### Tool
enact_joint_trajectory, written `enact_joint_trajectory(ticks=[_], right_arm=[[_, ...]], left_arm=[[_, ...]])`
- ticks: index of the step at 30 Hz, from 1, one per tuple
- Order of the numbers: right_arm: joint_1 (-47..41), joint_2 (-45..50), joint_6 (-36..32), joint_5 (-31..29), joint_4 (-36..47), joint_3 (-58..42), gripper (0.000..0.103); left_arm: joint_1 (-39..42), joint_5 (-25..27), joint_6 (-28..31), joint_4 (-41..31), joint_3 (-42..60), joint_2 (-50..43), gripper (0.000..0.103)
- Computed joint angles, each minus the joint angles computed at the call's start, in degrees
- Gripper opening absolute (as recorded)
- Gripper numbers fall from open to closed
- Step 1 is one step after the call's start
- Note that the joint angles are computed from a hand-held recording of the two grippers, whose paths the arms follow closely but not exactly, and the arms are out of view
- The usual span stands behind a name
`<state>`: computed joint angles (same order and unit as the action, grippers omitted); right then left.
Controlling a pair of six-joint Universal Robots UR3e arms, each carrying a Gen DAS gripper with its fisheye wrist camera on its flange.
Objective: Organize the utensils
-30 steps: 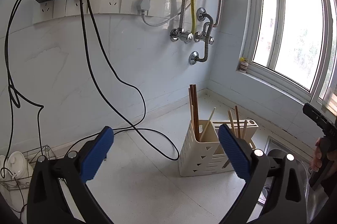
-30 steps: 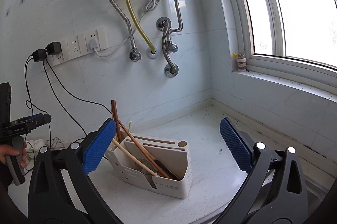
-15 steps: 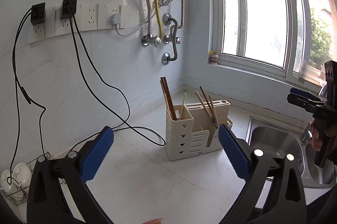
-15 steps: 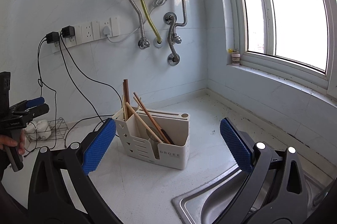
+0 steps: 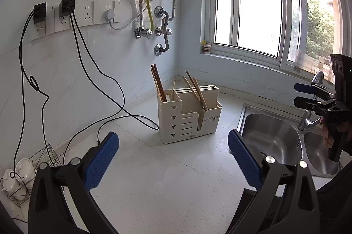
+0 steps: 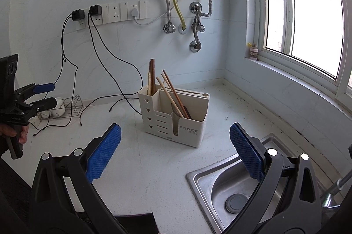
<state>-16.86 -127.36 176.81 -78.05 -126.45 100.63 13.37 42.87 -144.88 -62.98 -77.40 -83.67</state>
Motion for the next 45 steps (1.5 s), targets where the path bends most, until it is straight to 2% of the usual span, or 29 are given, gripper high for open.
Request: enact_joint_trajectory(ticks=[3, 8, 13, 17, 20, 26, 29, 36, 42, 45], right_arm=[[2.1, -0.86, 0.52, -1.63, 3.27, -1.66, 0.095], [2.97, -2.55, 1.78, -2.61, 8.79, -4.82, 0.095], [5.12, -2.8, 1.78, -5.62, 12.8, -8.15, 0.095], [5.07, -3.14, 0.85, -6.07, 15.32, -9.6, 0.095], [3.14, -4.03, 0.15, -4.12, 16.76, -9.95, 0.095], [2.76, -4.27, -0.61, -3.87, 17.21, -10.12, 0.095], [-1.22, -5.6, -2.01, -0.41, 19.23, -10.4, 0.095], [-3.85, -6.48, -2.9, 1.77, 20.03, -10.27, 0.095], [-13.28, -10.3, -7.66, 9.66, 25.68, -10.77, 0.095], [-11.23, -9.24, -6.56, 7.93, 23.78, -10.35, 0.095]], left_arm=[[1.07, -1.05, 2.08, -3.07, -0.24, 1.94, 0.098], [1.89, 0.96, 0.41, -2.6, -2.63, 5.75, 0.098], [3.8, -0.7, 1.61, -5.0, -3.62, 8.25, 0.098], [5.72, -3.99, 2.81, -10.61, -1.46, 8.93, 0.098], [5.78, -4.23, 3.26, -11.75, -0.66, 9.32, 0.098], [4.71, -2.46, 1.87, -10.61, -1.24, 10.0, 0.098], [4.27, -1.99, 2.22, -10.7, -1.34, 10.25, 0.098], [3.86, -1.45, 2.63, -12.01, -1.02, 10.82, 0.098], [3.11, -0.98, 3.07, -12.75, -0.57, 10.61, 0.098], [2.58, -0.49, 2.54, -12.56, -0.08, 10.05, 0.098]])
